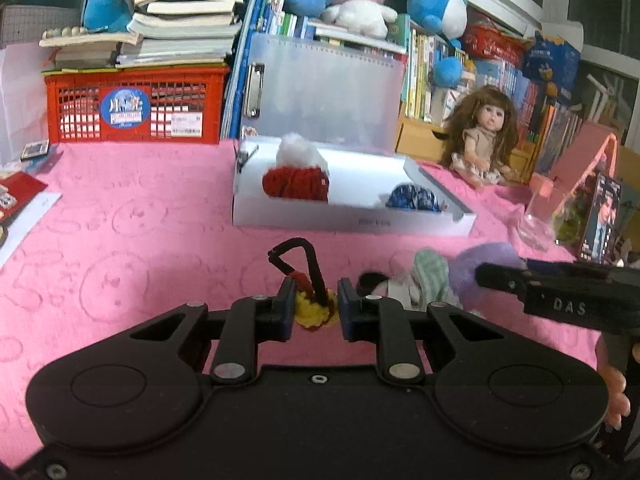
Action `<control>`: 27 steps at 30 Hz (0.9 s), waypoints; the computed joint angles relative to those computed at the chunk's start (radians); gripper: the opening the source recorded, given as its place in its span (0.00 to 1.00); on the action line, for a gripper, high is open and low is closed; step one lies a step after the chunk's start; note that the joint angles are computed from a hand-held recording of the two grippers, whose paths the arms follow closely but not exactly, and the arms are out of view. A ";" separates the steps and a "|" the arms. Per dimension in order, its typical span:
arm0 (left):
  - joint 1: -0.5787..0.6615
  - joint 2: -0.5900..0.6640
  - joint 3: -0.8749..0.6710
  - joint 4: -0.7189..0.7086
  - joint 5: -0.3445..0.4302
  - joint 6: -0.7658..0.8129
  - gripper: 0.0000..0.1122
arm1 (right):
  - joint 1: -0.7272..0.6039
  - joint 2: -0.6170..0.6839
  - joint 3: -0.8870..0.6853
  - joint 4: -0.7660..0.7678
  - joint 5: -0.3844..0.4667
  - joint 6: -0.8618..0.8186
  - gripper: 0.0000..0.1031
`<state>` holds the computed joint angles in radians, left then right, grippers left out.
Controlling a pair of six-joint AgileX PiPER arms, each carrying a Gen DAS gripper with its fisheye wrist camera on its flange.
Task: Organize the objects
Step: 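Grasp and lift the yellow braided toy with the left gripper while the right grasps the purple plush, then carry the yellow braided toy over the white box while the right gripper carries the purple plush there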
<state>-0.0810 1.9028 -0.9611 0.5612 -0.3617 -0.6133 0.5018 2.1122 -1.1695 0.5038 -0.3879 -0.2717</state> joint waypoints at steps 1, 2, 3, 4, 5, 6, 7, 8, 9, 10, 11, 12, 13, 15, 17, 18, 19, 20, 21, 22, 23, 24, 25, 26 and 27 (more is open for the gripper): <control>0.001 -0.001 -0.011 0.001 0.002 -0.003 0.18 | 0.000 -0.004 0.001 0.007 -0.004 -0.007 0.53; 0.001 -0.003 -0.018 -0.003 0.002 0.001 0.18 | 0.000 -0.007 0.002 0.015 -0.007 -0.015 0.53; 0.003 -0.003 -0.025 -0.004 0.002 0.001 0.18 | 0.000 -0.009 0.002 0.021 -0.011 -0.019 0.53; 0.002 -0.004 -0.031 -0.008 0.001 0.006 0.18 | -0.001 -0.011 0.002 0.022 -0.012 -0.019 0.53; 0.002 -0.005 -0.038 -0.006 0.003 0.003 0.18 | -0.001 -0.013 0.001 0.025 -0.014 -0.019 0.53; 0.002 -0.005 -0.046 0.003 0.005 -0.007 0.18 | -0.002 -0.014 0.000 0.031 -0.016 -0.024 0.53; 0.002 -0.004 -0.055 0.013 0.008 -0.020 0.18 | -0.003 -0.016 -0.002 0.039 -0.017 -0.033 0.53; 0.002 -0.003 -0.063 0.026 0.011 -0.035 0.18 | -0.003 -0.016 -0.004 0.054 -0.021 -0.044 0.53; 0.003 0.000 -0.071 0.045 0.014 -0.054 0.18 | -0.005 -0.017 -0.009 0.066 -0.019 -0.052 0.53; 0.002 0.002 -0.077 0.051 0.017 -0.061 0.18 | -0.008 -0.018 -0.013 0.069 -0.016 -0.050 0.53; 0.000 0.004 -0.084 0.056 0.022 -0.066 0.18 | -0.011 -0.019 -0.015 0.072 -0.016 -0.044 0.53; 0.001 0.004 -0.083 0.054 0.020 -0.064 0.18 | -0.015 -0.020 -0.020 0.075 -0.011 -0.039 0.53; -0.001 0.007 -0.091 0.060 0.025 -0.070 0.18 | -0.021 -0.020 -0.026 0.071 -0.005 -0.030 0.53; -0.004 0.014 -0.112 0.080 0.035 -0.091 0.18 | -0.029 -0.020 -0.035 0.071 -0.005 -0.024 0.53; -0.007 0.023 -0.139 0.098 0.047 -0.112 0.18 | -0.035 -0.019 -0.049 0.079 -0.003 -0.034 0.53; -0.008 0.028 -0.151 0.101 0.051 -0.116 0.18 | -0.039 -0.018 -0.056 0.080 -0.002 -0.036 0.53; -0.010 0.034 -0.166 0.103 0.055 -0.121 0.18 | -0.041 -0.017 -0.064 0.082 -0.001 -0.037 0.53; -0.010 0.040 -0.181 0.109 0.060 -0.130 0.18 | -0.045 -0.016 -0.072 0.083 0.003 -0.037 0.53; -0.010 0.048 -0.200 0.121 0.066 -0.147 0.18 | -0.048 -0.013 -0.083 0.082 0.010 -0.037 0.53; -0.011 0.057 -0.222 0.143 0.074 -0.174 0.18 | -0.051 -0.009 -0.095 0.083 0.016 -0.037 0.53; -0.009 0.065 -0.240 0.165 0.078 -0.200 0.18 | -0.054 -0.005 -0.107 0.088 0.021 -0.042 0.53; -0.009 0.076 -0.263 0.185 0.085 -0.227 0.18 | -0.056 0.000 -0.120 0.098 0.030 -0.050 0.53; -0.008 0.086 -0.285 0.212 0.091 -0.257 0.18 | -0.059 0.005 -0.133 0.108 0.037 -0.057 0.53; -0.008 0.098 -0.307 0.229 0.096 -0.278 0.18 | -0.062 0.010 -0.145 0.111 0.045 -0.058 0.53; -0.008 0.109 -0.329 0.256 0.102 -0.307 0.18 | -0.065 0.016 -0.158 0.116 0.054 -0.060 0.53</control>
<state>-0.0886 2.0115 -1.2902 0.8174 -0.2600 -0.9207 0.4367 2.1278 -1.3271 0.6194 -0.3339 -0.3316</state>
